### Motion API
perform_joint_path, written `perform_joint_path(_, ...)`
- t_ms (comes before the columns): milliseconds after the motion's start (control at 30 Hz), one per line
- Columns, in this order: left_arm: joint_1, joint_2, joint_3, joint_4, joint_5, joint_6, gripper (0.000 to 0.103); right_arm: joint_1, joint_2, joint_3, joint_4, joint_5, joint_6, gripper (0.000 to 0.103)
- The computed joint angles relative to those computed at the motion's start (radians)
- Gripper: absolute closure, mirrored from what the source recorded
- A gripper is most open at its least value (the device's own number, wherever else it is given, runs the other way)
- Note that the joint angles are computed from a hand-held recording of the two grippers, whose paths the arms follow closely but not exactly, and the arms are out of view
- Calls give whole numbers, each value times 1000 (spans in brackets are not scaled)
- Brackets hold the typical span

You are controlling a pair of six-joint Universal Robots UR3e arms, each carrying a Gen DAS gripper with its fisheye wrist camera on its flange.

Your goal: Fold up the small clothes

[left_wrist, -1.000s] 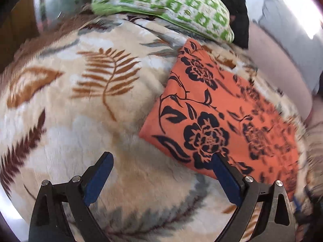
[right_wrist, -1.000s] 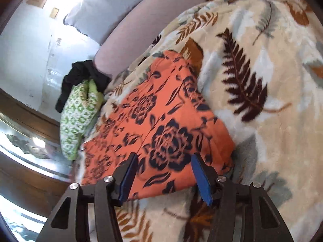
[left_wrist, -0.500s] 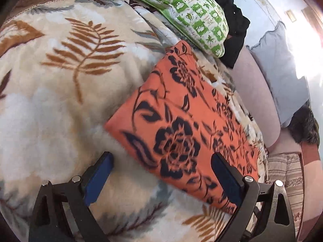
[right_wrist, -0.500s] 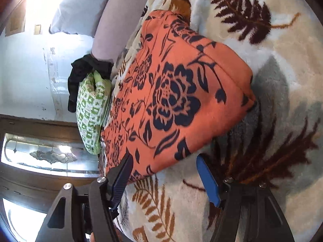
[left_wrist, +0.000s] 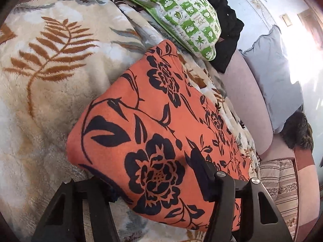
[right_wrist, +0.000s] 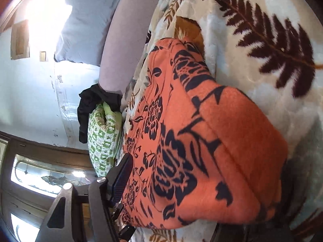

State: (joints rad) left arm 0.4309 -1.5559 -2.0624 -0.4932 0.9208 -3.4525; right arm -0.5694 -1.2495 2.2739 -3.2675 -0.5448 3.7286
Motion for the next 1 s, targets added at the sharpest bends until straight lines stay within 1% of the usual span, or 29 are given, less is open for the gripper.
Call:
perform_joint_path(33,3,-11,3,8,-11,-7,41,23,-20,-27,68,-55,-36,49)
perform_joint_path(67,10,-15,-1,17,-21,-9,41,38,-33,-43,112,-99,-65,70)
perform_joint_path(100,15,-22,-4,27,-31,-13,41,45,-32,-52,136,-119,-80,75)
perform_joint_path(133,21,-22,-9,35,-36,-18,50,43,-27,-48,120,-118,-69,79)
perform_joint_path(167,21,-26,-8,39,-28,-24,60,44,-34,-43,107,-121,-64,80)
perform_joint_path(200,24,-30,-9,42,-26,-26,73,51,-62,-42,112,-147,-80,84)
perform_joint_path(267,46,-26,-41,79,-58,-43,80,97,-135,-45,112,-243,-132,86)
perform_joint_path(300,50,-21,-53,100,-65,-54,83,115,-166,-46,112,-273,-148,86)
perform_joint_path(367,44,3,-54,95,-55,-40,86,130,-219,-36,116,-303,-171,87)
perform_joint_path(433,43,33,-59,78,-56,-32,87,132,-266,-16,113,-320,-175,87)
perform_joint_path(467,58,70,-76,44,-78,-22,87,136,-290,-11,120,-335,-180,87)
perform_joint_path(533,79,147,-96,-48,-104,13,87,120,-366,24,159,-343,-197,88)
perform_joint_path(567,91,212,-111,-125,-102,57,87,100,-405,38,203,-329,-212,88)
perform_joint_path(600,101,265,-127,-185,-101,96,87,69,-448,61,253,-308,-232,88)
perform_joint_path(667,112,322,-161,-235,-93,123,86,12,-515,87,380,-285,-286,87)
perform_joint_path(700,113,316,-169,-239,-86,126,82,-13,-521,73,490,-265,-341,87)
perform_joint_path(733,110,292,-165,-245,-85,136,75,-35,-510,61,577,-242,-372,84)
perform_joint_path(767,102,248,-146,-256,-72,137,69,-66,-498,56,660,-206,-387,83)
perform_joint_path(800,122,230,-160,-244,-106,134,66,-100,-499,57,737,-173,-403,80)
perform_joint_path(833,151,229,-187,-221,-156,123,62,-158,-529,74,833,-130,-425,72)
perform_joint_path(867,171,232,-197,-229,-190,123,60,-220,-568,110,890,-90,-444,67)
perform_joint_path(900,178,231,-199,-230,-209,125,56,-289,-622,142,974,-44,-481,64)
perform_joint_path(933,181,236,-206,-222,-216,129,55,-364,-699,163,1090,-16,-523,53)
perform_joint_path(967,174,238,-210,-201,-207,127,55,-422,-791,184,1143,-32,-512,45)
perform_joint_path(1000,164,237,-212,-186,-197,125,56,-472,-895,201,1159,-72,-480,43)
